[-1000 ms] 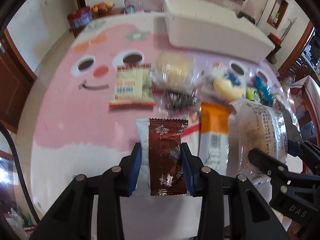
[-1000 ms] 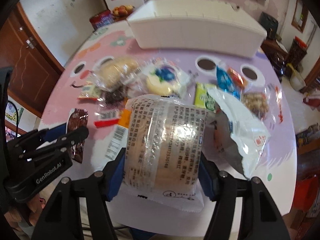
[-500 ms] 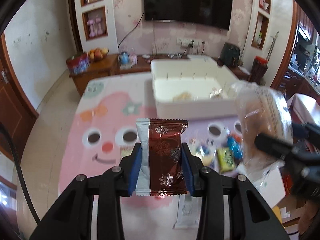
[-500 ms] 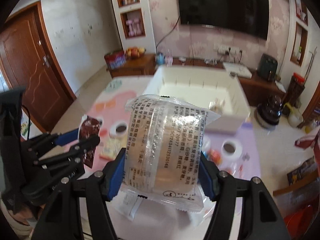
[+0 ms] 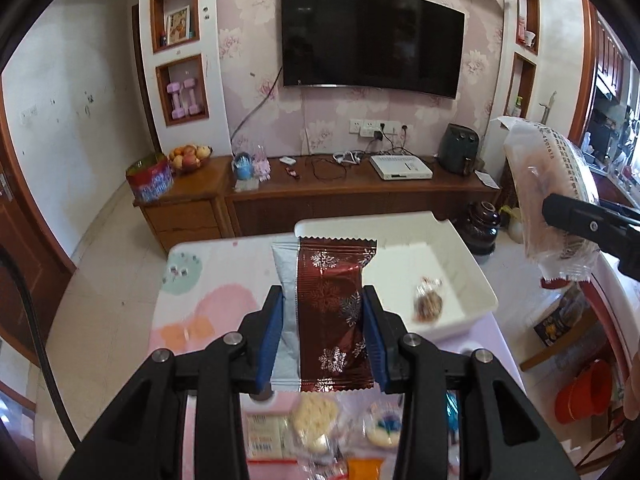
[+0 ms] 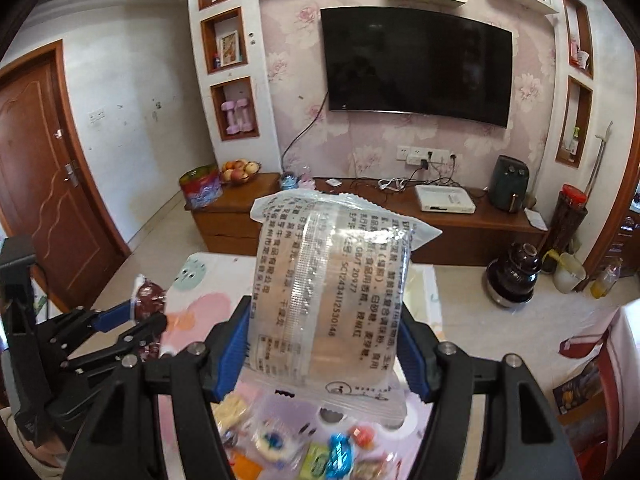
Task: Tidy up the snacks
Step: 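Carry both snacks over the bin and open both tools to release them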
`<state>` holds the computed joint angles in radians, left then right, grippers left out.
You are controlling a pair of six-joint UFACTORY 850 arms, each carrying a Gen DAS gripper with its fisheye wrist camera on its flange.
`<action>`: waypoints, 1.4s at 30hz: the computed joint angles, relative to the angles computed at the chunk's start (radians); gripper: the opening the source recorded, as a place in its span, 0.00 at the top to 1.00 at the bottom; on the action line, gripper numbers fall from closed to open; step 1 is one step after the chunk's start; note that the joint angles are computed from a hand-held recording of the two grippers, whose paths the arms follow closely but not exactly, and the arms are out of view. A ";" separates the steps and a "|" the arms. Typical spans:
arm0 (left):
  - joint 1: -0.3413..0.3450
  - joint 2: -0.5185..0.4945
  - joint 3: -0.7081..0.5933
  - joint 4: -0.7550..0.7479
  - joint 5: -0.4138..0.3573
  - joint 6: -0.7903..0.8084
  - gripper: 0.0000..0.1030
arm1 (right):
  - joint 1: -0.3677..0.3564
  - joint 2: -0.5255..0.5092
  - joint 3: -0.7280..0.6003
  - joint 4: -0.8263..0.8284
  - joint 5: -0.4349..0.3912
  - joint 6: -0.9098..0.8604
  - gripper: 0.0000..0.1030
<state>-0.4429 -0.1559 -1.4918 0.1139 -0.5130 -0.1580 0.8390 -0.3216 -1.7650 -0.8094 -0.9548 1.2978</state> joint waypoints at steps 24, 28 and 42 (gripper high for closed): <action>-0.039 -0.595 -0.544 -0.054 -0.150 0.045 0.65 | -0.278 -0.321 -0.155 0.433 0.143 -0.250 0.36; -0.046 -0.651 -0.591 -0.027 -0.181 0.023 0.65 | -0.291 -0.356 -0.176 0.479 0.133 -0.282 0.35; -0.033 -0.649 -0.553 0.001 -0.157 -0.018 0.11 | -0.301 -0.344 -0.147 0.534 0.198 -0.269 0.30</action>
<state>-0.4757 -0.8048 -2.0444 0.1149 -0.6703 -0.1759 0.5380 -0.6660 -1.9116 -0.2750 -0.7563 1.0292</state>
